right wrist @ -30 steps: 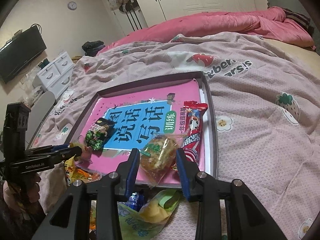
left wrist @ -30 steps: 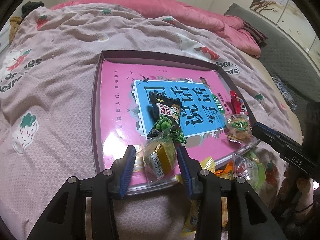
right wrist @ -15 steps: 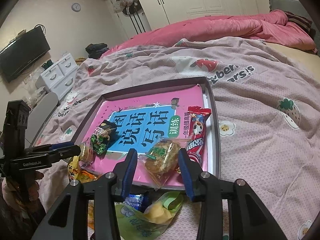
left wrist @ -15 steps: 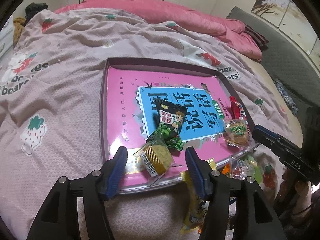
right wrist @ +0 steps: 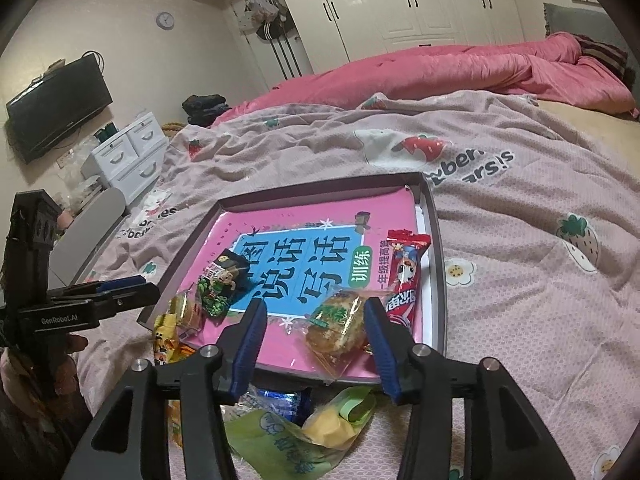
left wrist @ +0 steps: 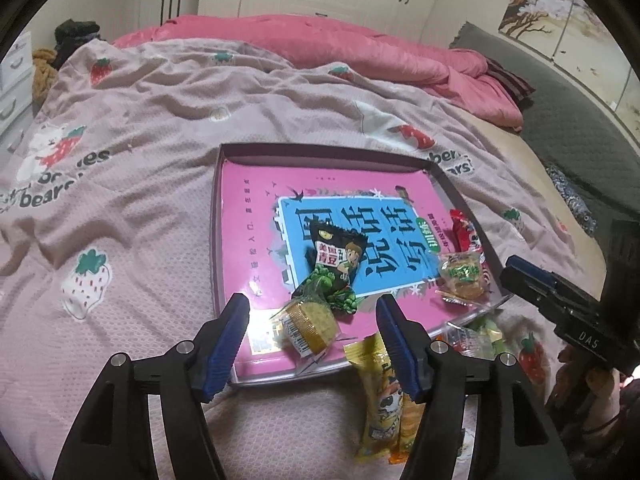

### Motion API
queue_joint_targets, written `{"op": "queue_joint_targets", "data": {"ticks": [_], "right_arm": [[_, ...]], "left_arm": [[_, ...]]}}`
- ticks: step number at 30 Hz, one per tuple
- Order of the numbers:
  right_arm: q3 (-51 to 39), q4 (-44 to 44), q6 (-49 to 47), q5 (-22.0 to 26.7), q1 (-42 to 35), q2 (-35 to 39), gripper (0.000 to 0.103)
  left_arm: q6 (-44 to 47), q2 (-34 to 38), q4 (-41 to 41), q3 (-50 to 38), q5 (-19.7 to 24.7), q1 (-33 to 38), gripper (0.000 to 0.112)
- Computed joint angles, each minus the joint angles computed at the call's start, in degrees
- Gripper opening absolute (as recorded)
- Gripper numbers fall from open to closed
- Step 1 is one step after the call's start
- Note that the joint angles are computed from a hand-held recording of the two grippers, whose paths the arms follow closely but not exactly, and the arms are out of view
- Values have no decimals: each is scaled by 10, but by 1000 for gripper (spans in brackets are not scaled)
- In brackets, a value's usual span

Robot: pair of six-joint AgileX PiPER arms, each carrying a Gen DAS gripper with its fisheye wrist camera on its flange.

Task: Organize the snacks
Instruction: 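Open both tools to release the packets on the tray and withdraw, then move both open tools back over the snack pile beside the tray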

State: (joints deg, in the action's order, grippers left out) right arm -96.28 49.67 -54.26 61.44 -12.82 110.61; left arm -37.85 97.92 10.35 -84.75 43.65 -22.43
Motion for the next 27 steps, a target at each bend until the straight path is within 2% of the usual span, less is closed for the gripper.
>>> {"op": "queue_joint_targets", "data": {"ticks": [27], "right_arm": [[65,35,-77,13,-11,-67,54]], "left_arm": [[-18,-43,20,12,16,-33,70]]}}
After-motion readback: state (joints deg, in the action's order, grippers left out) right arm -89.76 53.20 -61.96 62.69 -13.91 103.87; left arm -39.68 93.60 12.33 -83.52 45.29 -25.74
